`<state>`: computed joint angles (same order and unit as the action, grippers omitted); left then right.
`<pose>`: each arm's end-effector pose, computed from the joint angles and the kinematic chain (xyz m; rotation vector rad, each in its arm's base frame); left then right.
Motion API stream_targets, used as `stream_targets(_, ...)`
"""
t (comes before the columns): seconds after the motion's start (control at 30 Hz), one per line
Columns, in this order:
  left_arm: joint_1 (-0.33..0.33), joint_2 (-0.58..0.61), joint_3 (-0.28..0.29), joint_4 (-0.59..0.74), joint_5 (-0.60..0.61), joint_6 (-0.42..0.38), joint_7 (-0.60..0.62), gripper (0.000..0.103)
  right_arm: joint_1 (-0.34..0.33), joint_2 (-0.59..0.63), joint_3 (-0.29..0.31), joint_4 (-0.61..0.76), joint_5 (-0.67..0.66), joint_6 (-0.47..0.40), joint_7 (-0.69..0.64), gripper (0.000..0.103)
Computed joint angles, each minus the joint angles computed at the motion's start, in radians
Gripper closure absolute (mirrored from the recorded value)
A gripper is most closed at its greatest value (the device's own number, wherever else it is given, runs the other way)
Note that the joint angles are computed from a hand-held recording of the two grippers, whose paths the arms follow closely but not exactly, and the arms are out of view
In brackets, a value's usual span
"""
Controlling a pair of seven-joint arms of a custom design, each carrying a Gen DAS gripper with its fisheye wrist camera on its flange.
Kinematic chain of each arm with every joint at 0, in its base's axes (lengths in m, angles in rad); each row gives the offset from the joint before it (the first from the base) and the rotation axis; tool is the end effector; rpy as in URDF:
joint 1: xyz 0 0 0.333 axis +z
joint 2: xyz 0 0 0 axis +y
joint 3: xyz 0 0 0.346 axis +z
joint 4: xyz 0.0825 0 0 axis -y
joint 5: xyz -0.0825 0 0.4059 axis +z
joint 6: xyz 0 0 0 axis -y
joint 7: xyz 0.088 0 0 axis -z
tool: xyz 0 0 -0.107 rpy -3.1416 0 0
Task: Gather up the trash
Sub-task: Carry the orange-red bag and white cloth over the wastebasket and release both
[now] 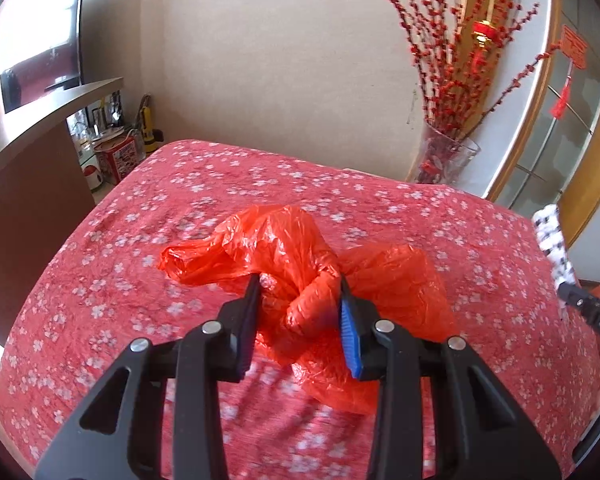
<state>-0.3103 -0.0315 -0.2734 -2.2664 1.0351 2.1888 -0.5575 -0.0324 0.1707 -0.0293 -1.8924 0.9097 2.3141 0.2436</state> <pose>0.4642 -0.2698 0.3989 -2.2375 0.7966 -0.5125 0.6518 -0.0241 0.4655 -2.1688 0.9947 -0.2064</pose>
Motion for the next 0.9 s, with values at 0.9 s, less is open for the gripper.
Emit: stream_targets(0.9, -0.164, 0.364, 0.065, 0.573, 0.250, 0.184, 0.177, 0.068, -0.194, 0.004, -0.073, 0.136, 0.354, 0.112, -0.037, 0.090)
